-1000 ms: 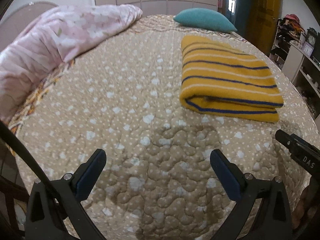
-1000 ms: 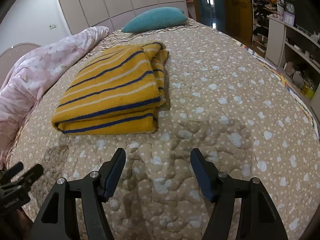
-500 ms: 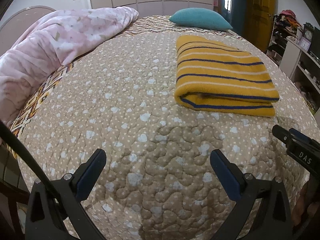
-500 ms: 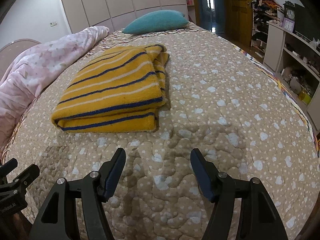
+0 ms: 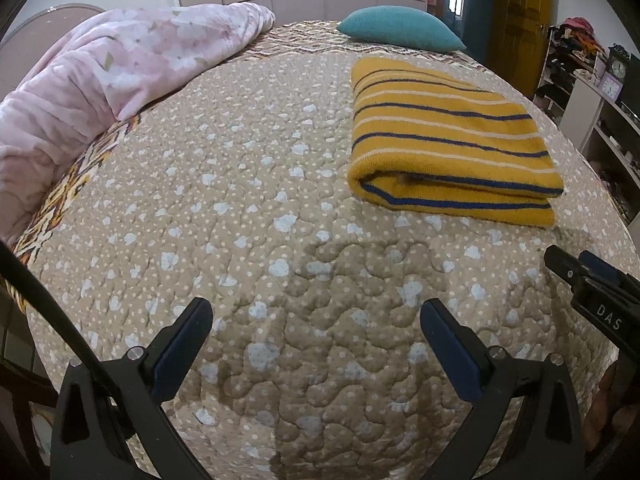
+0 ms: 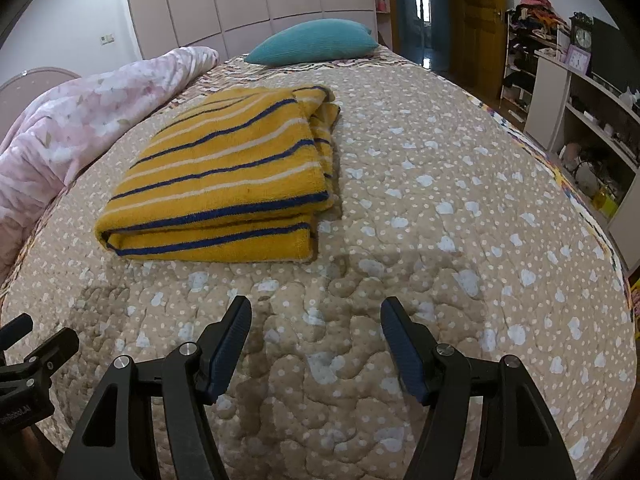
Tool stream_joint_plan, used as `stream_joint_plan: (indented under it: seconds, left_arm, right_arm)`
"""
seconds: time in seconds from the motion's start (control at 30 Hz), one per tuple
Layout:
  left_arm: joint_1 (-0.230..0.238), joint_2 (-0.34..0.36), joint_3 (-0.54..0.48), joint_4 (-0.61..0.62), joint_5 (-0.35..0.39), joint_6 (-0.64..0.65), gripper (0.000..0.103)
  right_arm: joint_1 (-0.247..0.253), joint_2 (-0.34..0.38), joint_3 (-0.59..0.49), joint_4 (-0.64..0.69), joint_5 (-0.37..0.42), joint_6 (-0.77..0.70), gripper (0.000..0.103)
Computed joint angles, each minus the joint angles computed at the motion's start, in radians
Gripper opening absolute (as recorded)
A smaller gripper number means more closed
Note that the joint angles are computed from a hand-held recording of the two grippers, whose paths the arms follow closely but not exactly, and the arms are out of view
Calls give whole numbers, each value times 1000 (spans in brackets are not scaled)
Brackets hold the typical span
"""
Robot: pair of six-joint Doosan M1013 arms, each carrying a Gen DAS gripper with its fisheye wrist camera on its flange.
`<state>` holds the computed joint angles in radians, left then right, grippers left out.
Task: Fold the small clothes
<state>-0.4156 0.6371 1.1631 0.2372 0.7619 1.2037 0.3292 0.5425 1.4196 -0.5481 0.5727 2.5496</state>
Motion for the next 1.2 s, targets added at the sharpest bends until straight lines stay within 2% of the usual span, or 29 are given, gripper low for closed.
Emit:
stream_joint_plan:
  seconds: [0.2,1.2]
  left_arm:
    - [3,7,-7,-21,7,19,103]
    - [3,8,-5,-13,15,6,103]
  right_arm:
    - [6,7,-10,-27,23,0,71]
    - [10,6,-9,-55,27,14,72]
